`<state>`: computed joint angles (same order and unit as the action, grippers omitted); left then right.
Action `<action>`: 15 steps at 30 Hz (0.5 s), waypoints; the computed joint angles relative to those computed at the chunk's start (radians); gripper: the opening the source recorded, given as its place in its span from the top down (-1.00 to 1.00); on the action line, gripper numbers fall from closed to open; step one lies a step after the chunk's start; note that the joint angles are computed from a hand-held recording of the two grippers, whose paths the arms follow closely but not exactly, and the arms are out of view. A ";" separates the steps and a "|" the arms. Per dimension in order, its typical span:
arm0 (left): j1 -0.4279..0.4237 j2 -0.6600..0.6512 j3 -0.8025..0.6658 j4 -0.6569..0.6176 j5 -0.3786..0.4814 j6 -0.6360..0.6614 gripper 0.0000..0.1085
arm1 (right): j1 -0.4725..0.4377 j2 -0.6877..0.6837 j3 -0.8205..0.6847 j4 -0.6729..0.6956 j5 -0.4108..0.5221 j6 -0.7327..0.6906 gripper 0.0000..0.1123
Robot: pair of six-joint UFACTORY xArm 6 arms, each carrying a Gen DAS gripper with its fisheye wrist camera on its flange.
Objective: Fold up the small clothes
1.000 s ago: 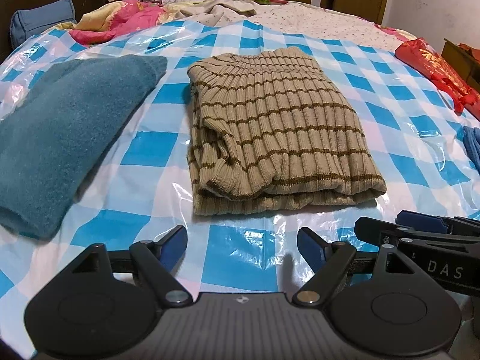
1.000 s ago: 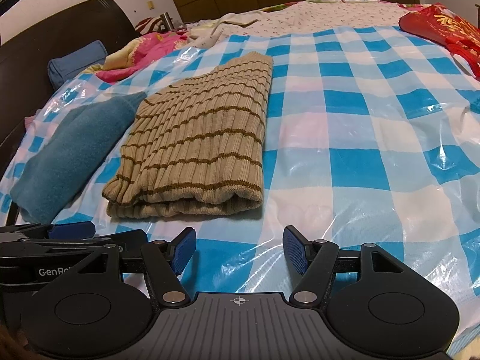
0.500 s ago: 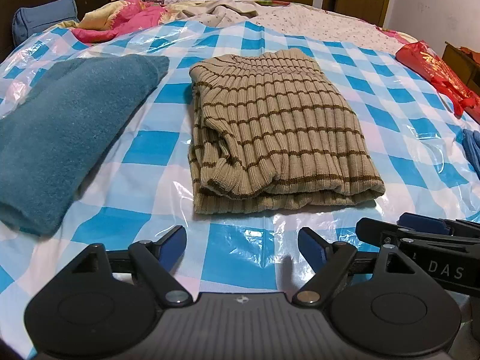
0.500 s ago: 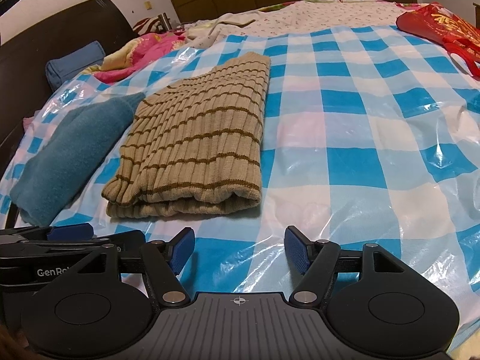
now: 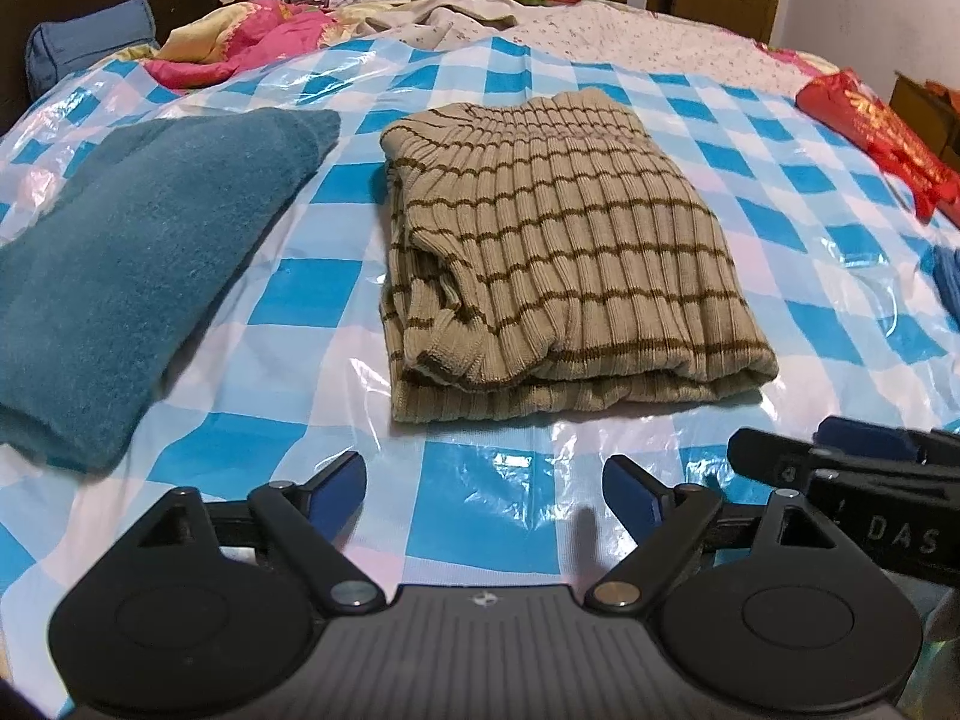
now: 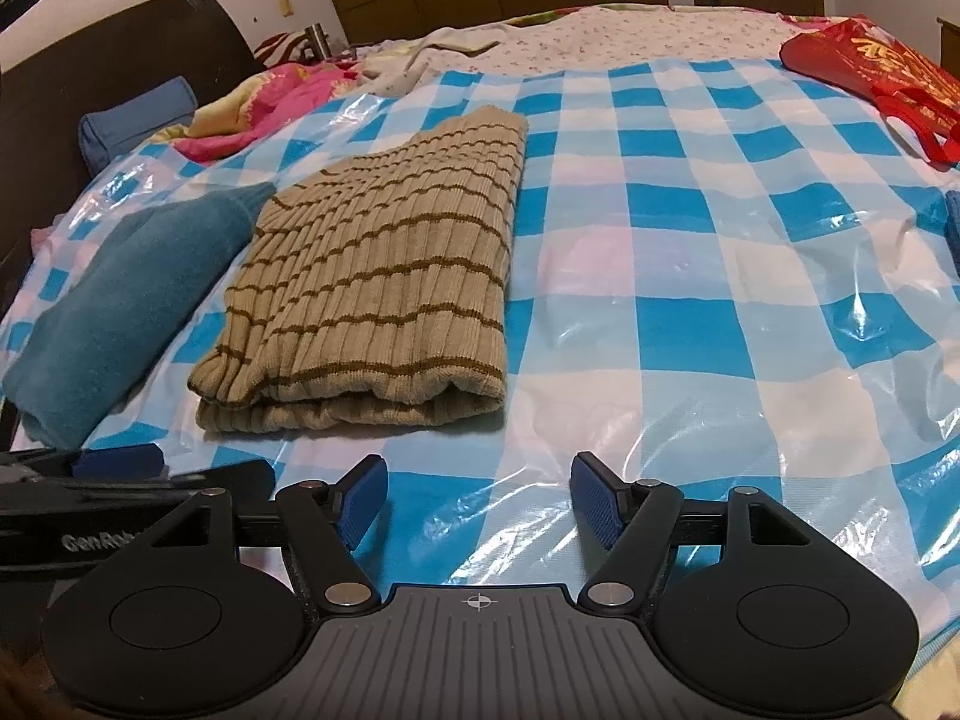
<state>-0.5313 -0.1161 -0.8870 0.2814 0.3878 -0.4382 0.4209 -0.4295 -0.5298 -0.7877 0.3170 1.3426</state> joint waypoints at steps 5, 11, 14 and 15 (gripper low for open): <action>-0.001 0.002 -0.005 0.012 0.011 0.000 -0.75 | 0.002 0.002 -0.001 0.011 0.005 -0.014 -0.23; 0.000 0.004 -0.008 -0.003 0.014 0.013 -0.75 | 0.000 0.001 0.000 0.019 0.002 -0.021 -0.23; -0.002 0.007 -0.010 -0.008 0.019 0.015 -0.75 | 0.001 0.001 0.001 0.019 0.004 -0.020 -0.23; -0.002 0.007 -0.011 -0.009 0.019 0.015 -0.75 | 0.001 0.002 0.000 0.019 0.004 -0.020 -0.23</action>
<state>-0.5338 -0.1090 -0.8978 0.2725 0.4072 -0.4229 0.4218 -0.4273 -0.5298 -0.7686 0.3213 1.3230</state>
